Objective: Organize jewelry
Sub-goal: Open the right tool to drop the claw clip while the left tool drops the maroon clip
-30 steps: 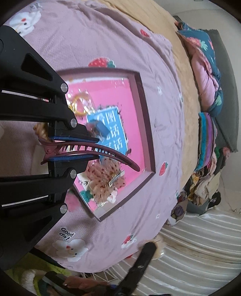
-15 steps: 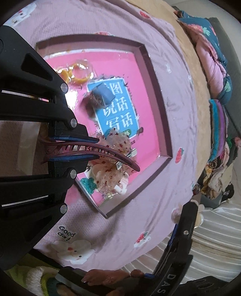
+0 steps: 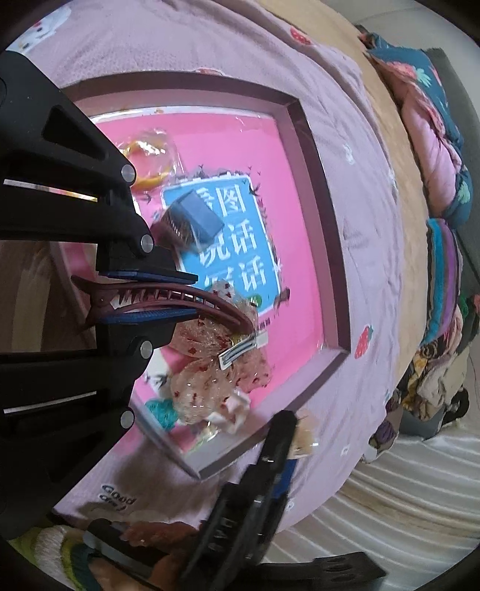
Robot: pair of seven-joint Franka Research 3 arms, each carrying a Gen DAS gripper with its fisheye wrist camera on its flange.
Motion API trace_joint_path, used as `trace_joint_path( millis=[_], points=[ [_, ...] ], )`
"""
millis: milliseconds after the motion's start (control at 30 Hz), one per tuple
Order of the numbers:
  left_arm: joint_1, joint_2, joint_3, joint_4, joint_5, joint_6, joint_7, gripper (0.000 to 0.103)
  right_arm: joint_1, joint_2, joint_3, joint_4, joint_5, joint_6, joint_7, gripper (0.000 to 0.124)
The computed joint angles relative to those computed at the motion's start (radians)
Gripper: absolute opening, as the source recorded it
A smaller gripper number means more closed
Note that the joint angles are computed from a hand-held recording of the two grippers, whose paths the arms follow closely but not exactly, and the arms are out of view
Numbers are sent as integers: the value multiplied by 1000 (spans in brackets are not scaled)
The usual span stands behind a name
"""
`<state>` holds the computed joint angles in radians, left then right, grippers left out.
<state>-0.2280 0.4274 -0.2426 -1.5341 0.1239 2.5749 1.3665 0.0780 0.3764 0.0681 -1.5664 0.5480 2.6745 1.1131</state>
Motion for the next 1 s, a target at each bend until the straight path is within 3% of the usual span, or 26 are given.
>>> trace_joint_path(
  millis=[500, 1000],
  points=[
    [15, 4, 32, -5, 45, 9, -85, 7, 16, 48, 1, 25, -58, -16, 13, 50],
    [26, -46, 23, -61, 41, 25, -94, 7, -17, -32, 15, -47, 51, 36, -23, 86]
  ],
)
